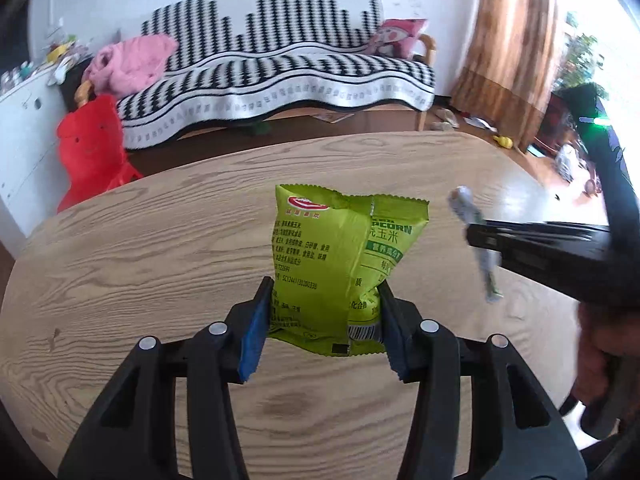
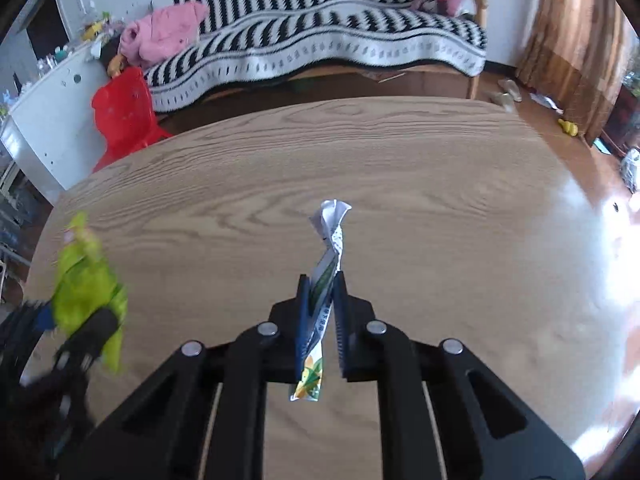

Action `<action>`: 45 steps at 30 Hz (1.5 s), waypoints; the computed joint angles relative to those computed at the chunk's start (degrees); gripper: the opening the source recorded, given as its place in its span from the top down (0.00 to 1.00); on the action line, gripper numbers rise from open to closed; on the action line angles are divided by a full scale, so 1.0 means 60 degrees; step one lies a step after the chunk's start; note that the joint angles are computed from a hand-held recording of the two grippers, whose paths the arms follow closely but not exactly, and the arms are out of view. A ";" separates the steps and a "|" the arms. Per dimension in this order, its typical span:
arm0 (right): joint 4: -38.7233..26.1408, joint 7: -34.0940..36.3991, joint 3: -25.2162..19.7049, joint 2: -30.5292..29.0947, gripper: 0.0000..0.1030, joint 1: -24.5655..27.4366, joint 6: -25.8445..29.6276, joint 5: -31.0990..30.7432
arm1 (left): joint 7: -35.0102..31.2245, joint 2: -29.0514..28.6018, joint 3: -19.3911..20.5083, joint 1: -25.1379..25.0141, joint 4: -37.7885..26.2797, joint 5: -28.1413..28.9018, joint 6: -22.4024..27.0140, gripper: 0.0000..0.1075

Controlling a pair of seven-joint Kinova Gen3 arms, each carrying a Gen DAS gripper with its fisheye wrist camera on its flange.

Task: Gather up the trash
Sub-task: 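Carry the snack bag and foil wrapper over the bin and open both grippers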

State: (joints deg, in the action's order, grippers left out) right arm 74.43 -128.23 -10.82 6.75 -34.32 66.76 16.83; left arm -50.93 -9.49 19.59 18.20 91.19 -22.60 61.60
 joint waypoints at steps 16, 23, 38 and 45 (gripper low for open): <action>0.5614 0.0306 0.1552 -0.6705 0.88 0.3072 0.0923 -0.0899 | 0.0942 0.2827 0.1533 0.3694 -0.1917 -0.1274 -0.0173 0.55; 0.6477 0.1760 0.3056 -0.7811 0.88 0.4443 0.1422 -0.1069 | 0.0367 0.4145 0.1403 0.5069 -0.3006 -0.1056 -0.0704 0.55; 0.6807 0.3802 0.3860 -0.6974 0.88 0.5646 0.0840 -0.2146 | -0.0482 0.5050 -0.0130 0.6538 -0.3898 -0.0234 -0.0730 0.55; 0.6768 0.4493 0.3631 -0.6799 0.88 0.6378 0.0717 -0.2658 | -0.0699 0.5040 -0.0897 0.6955 -0.3978 0.0216 -0.0815 0.55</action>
State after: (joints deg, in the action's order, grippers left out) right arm 115.04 -101.27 10.97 -34.05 3.95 71.06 0.89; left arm -55.12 20.75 14.21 59.93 67.32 -21.30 56.71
